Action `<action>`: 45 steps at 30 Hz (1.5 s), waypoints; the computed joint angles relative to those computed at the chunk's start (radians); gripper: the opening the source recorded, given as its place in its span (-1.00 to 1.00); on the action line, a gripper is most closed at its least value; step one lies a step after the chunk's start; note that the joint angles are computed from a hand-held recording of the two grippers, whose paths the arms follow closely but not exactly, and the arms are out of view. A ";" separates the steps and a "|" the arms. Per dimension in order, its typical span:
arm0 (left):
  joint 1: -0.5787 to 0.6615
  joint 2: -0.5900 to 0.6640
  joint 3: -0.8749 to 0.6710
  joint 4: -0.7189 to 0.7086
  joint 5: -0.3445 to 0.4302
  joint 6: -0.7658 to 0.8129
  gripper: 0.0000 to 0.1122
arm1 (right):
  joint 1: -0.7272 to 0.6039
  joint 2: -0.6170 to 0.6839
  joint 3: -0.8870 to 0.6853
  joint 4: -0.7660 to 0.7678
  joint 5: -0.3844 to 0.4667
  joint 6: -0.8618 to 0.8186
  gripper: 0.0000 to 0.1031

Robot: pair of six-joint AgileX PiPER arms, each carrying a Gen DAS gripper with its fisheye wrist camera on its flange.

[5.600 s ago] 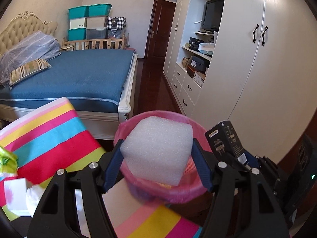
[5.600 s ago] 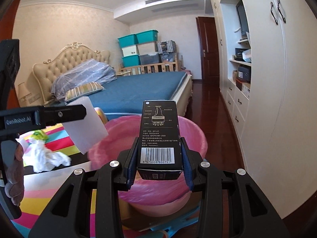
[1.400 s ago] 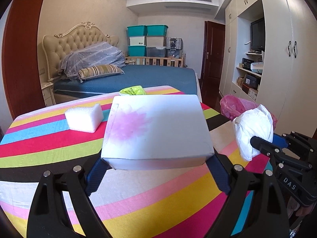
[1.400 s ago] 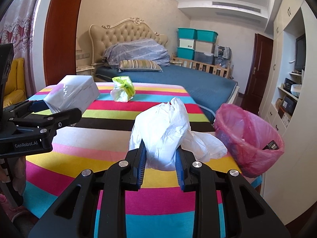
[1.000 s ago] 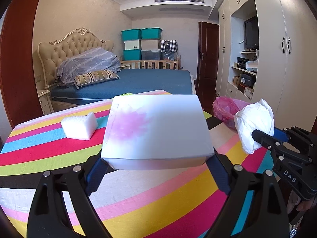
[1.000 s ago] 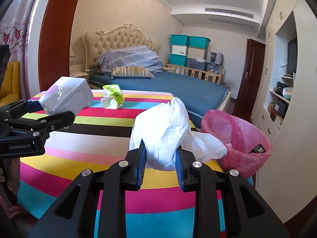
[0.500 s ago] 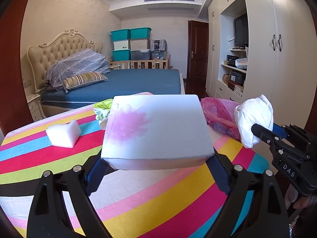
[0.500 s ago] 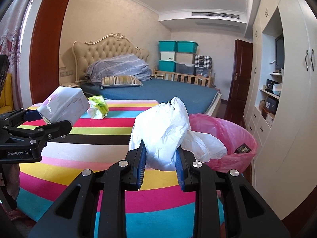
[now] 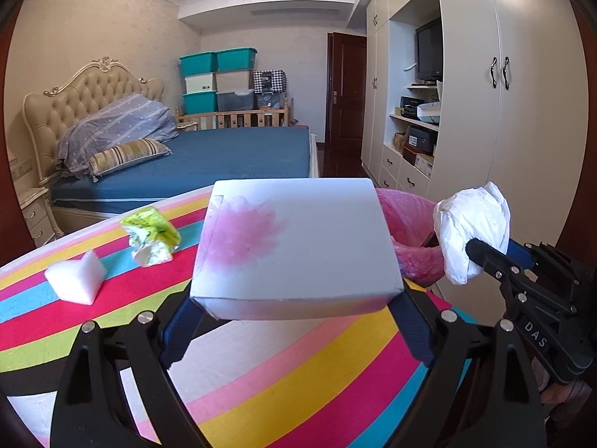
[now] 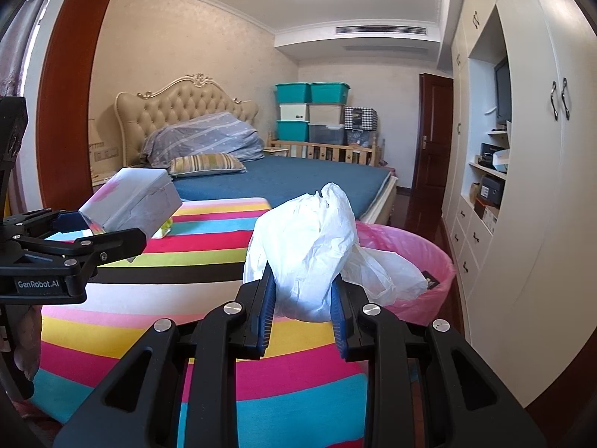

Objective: Collect trash
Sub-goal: 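Carry the plastic bag and white box over the pink bin and open both tools, then move both open tools back over the striped sheet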

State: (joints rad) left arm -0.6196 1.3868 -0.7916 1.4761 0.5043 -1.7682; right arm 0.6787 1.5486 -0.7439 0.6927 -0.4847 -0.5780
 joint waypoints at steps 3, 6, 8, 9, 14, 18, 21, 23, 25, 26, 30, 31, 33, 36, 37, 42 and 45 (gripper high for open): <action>0.019 0.045 -0.054 -0.025 -0.035 0.046 0.56 | -0.033 0.008 -0.006 -0.034 0.008 0.030 -0.48; 0.036 0.096 -0.115 -0.057 -0.065 0.097 0.56 | -0.076 0.022 -0.013 -0.133 0.019 0.116 -0.48; 0.047 0.129 -0.159 -0.105 -0.087 0.152 0.56 | -0.125 0.036 -0.022 -0.275 0.030 0.236 -0.48; 0.056 0.151 -0.188 -0.143 -0.104 0.194 0.56 | -0.156 0.043 -0.026 -0.353 0.023 0.302 -0.48; 0.095 0.257 -0.344 -0.370 -0.154 0.462 0.56 | -0.301 0.074 -0.069 -0.688 0.025 0.593 -0.48; 0.151 0.357 -0.501 -0.768 -0.202 0.844 0.56 | -0.385 0.126 -0.142 -0.825 0.039 0.693 -0.48; 0.180 0.451 -0.644 -1.068 -0.177 1.136 0.56 | -0.424 0.170 -0.193 -0.872 0.048 0.739 -0.47; 0.191 0.497 -0.709 -1.184 -0.163 1.251 0.56 | -0.451 0.202 -0.234 -0.917 0.062 0.788 -0.46; 0.195 0.549 -0.786 -1.242 -0.140 1.305 0.56 | -0.475 0.242 -0.280 -0.982 0.074 0.857 -0.46; 0.197 0.575 -0.824 -1.274 -0.131 1.335 0.56 | -0.481 0.258 -0.300 -1.002 0.081 0.878 -0.45; 0.201 0.658 -0.960 -1.364 -0.091 1.403 0.57 | -0.498 0.330 -0.384 -1.079 0.100 0.964 -0.44; 0.205 0.687 -1.013 -1.405 -0.072 1.438 0.57 | -0.505 0.353 -0.415 -1.122 0.104 1.012 -0.43; 0.211 0.738 -1.113 -1.471 -0.035 1.486 0.57 | -0.512 0.382 -0.455 -1.189 0.100 1.086 -0.42; 0.233 0.822 -1.280 -1.611 0.043 1.572 0.66 | -0.521 0.440 -0.528 -1.290 0.084 1.159 -0.26; 0.239 0.851 -1.343 -1.630 0.081 1.579 0.75 | -0.520 0.457 -0.548 -1.317 0.093 1.178 0.13; 0.240 0.817 -1.291 -1.592 0.045 1.528 0.75 | -0.522 0.444 -0.484 -1.203 0.061 1.069 0.52; 0.240 0.698 -1.068 -1.475 -0.075 1.455 0.75 | -0.511 0.377 -0.347 -1.086 -0.004 0.936 0.52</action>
